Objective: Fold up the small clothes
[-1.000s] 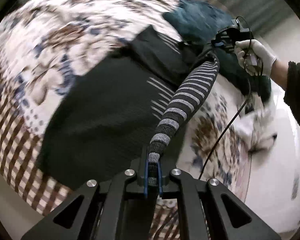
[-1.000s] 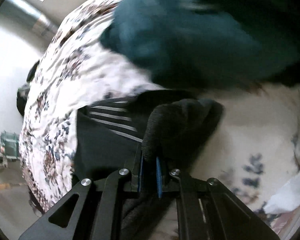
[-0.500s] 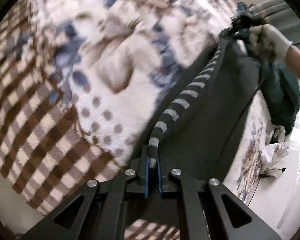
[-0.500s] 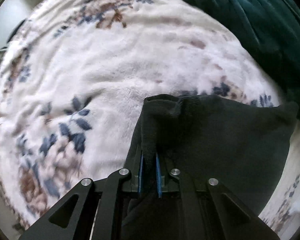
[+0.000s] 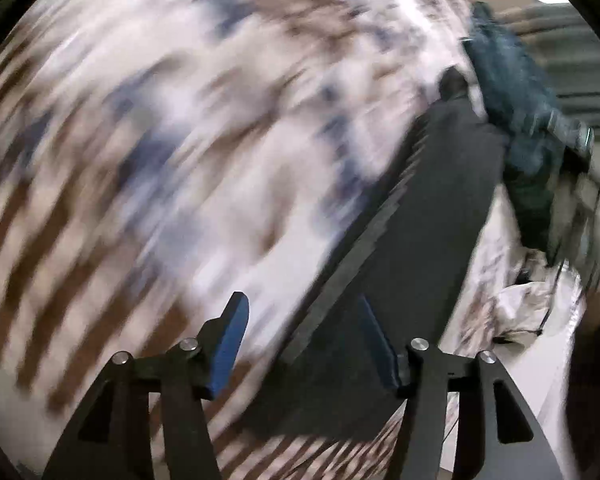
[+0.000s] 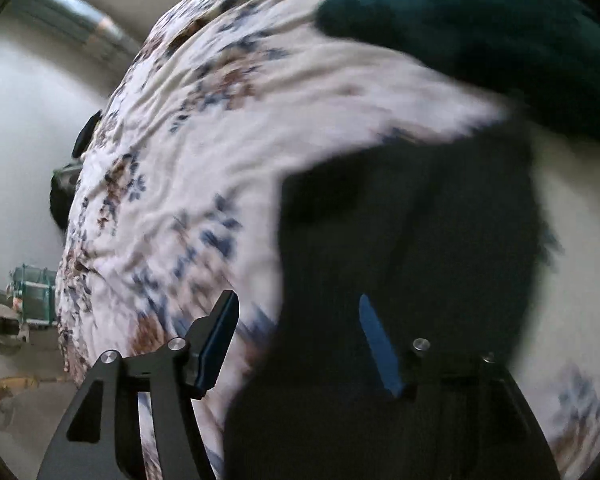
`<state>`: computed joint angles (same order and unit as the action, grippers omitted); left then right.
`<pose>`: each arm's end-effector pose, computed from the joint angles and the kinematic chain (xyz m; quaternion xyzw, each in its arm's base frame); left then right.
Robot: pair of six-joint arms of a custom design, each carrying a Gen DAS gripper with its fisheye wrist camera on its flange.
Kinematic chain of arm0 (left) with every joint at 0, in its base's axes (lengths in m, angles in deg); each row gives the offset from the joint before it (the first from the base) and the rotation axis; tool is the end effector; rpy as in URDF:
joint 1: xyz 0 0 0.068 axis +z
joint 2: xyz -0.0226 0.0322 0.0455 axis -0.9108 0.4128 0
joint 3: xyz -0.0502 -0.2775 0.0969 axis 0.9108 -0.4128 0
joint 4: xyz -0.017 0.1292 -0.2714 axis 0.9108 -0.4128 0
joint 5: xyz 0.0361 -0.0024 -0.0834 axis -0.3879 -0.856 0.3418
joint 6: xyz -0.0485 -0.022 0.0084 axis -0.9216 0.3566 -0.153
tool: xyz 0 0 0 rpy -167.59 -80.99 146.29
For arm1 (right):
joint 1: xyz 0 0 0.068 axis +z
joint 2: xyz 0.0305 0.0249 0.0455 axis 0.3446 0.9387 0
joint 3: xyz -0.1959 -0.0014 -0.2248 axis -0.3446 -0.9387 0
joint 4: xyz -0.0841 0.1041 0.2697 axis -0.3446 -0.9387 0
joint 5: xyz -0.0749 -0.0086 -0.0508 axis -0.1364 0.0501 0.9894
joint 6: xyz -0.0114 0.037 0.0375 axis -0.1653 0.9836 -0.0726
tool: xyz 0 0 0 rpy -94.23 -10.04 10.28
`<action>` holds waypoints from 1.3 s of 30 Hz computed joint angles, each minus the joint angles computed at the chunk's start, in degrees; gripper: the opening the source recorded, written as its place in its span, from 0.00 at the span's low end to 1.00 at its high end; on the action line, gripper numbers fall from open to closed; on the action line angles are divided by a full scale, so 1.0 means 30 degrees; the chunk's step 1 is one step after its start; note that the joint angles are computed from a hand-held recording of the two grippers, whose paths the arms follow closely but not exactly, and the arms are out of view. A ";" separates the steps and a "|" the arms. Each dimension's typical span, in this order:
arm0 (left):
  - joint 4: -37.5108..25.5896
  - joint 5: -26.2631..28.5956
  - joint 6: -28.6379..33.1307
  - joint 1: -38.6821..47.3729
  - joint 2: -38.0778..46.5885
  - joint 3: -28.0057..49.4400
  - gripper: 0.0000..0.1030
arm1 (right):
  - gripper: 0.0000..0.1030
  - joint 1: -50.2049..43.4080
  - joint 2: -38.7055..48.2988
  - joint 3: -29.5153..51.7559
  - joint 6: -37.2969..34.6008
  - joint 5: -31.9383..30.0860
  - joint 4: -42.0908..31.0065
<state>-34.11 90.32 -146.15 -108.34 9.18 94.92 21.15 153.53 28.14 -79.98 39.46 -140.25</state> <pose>0.0705 -0.0733 0.2501 -0.2398 0.9285 -0.2743 0.0723 0.3937 0.0192 0.2292 0.0332 0.9775 0.1849 0.0960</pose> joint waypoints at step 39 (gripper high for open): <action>0.6315 0.8314 1.4888 0.9155 1.7026 0.7657 0.59 | 0.66 -0.8781 -0.0622 -0.4691 -0.4883 -0.2130 -0.2250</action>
